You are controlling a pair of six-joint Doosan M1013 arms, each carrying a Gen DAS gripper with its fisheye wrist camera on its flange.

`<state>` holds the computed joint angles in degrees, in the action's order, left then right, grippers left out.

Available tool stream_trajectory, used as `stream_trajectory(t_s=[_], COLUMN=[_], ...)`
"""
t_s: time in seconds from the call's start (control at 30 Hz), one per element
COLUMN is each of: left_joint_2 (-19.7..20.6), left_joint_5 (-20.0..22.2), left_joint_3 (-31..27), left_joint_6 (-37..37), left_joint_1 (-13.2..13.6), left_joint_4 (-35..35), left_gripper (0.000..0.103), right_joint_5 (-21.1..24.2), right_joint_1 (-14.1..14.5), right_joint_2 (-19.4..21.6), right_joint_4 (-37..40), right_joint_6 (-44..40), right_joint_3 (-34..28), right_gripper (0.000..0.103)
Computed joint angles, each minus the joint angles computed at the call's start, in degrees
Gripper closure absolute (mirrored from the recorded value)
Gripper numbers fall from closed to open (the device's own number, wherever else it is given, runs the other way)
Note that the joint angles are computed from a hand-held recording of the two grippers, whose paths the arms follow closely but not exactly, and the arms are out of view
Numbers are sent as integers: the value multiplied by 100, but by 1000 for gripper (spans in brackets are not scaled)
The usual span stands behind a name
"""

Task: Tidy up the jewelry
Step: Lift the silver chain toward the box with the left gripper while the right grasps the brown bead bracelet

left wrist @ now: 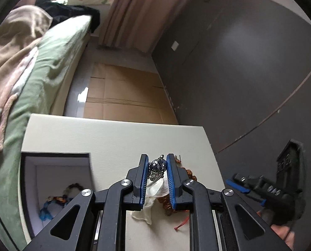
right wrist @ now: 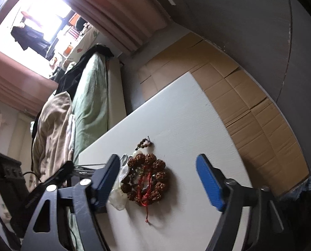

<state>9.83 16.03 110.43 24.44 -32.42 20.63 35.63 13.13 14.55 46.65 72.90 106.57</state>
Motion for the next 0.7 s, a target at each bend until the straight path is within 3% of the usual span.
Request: stream_trajectory(t_s=[0.13, 0.2, 0.43, 0.57, 0.7], left_joint_2=[-209, -287, -570, -691, -849], left_joint_5=[-129, -243, -407, -501, -526], left_joint_3=[178, 255, 480, 571, 672], left_joint_6=[-356, -375, -937, -1143, -1637], left_joint_1=[54, 118, 246, 304, 296], left_joint_4=[301, 217, 686, 859, 1342], left_gripper=[85, 85, 85, 85, 85], right_joint_5=[-24, -65, -51, 1, -232], right_joint_1=[163, 241, 432, 546, 620], right_joint_2=[75, 124, 348, 488, 498], right_joint_4=[-446, -653, -1343, -1683, -1909], right_joint_6=[198, 335, 931, 1194, 1301], right_joint_3=[-79, -122, -263, -366, -347], right_gripper=[42, 50, 56, 67, 71])
